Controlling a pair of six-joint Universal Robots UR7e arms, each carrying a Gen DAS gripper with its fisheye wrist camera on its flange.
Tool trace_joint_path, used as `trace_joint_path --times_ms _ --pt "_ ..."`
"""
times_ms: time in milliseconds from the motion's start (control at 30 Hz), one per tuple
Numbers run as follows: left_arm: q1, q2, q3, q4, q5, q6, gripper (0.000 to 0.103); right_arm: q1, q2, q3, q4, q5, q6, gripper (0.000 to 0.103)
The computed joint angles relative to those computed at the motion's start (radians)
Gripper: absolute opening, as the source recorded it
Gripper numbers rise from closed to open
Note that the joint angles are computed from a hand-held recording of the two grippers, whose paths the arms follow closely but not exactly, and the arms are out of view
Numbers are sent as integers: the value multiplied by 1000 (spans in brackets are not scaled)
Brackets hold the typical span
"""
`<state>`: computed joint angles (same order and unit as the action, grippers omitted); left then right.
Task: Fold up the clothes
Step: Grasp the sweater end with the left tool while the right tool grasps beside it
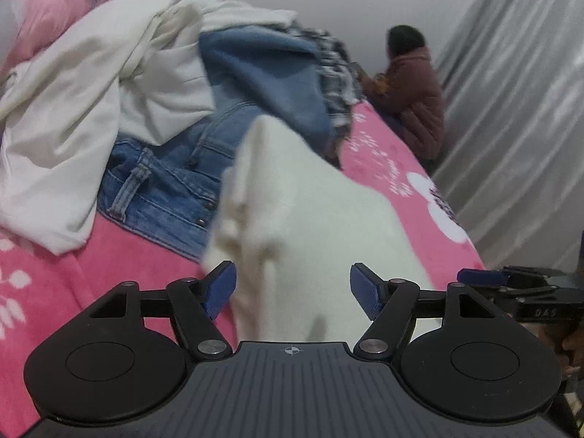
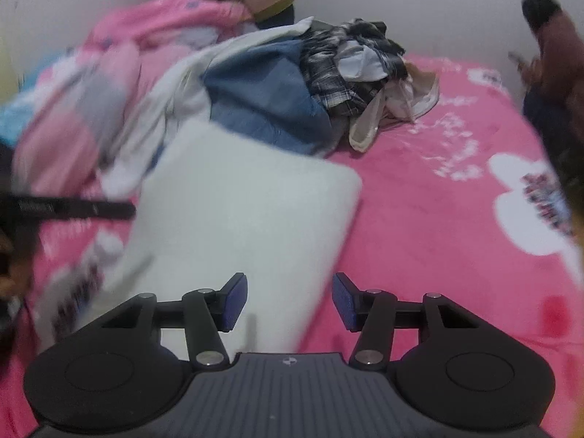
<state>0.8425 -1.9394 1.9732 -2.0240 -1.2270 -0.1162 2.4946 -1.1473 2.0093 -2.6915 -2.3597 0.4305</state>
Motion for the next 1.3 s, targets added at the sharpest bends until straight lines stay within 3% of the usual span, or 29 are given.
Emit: trace_joint_path --times_ms 100,133,300,533,667,767,867,1000,1100,1200,1300 --pt "48 43 -29 -9 -42 -11 70 -80 -22 62 -221 120 -40 59" --pt "65 54 -39 -4 -60 -9 70 -104 -31 72 -243 151 -25 61" --pt "150 123 -98 33 -122 -45 74 -181 -28 71 -232 207 -24 62" --pt "319 281 -220 93 -377 -55 95 -303 -20 106 -341 391 -67 69" --pt "366 360 -289 115 -475 -38 95 -379 -11 122 -412 515 -52 69" --pt "368 402 -339 166 -478 22 88 -406 11 101 -423 552 -50 68" --pt "349 418 -348 174 -446 21 83 -407 39 68 -411 540 -57 65" --pt "289 367 -332 196 -362 -10 67 -339 56 34 -372 426 -123 53" --pt "256 326 -318 205 -334 -20 65 -286 69 6 -350 356 -194 49" --pt "231 291 -316 240 -312 -42 65 -247 69 -13 -339 332 -261 46" --pt "251 266 -303 252 -385 -96 65 -221 56 -11 -349 344 -313 44"
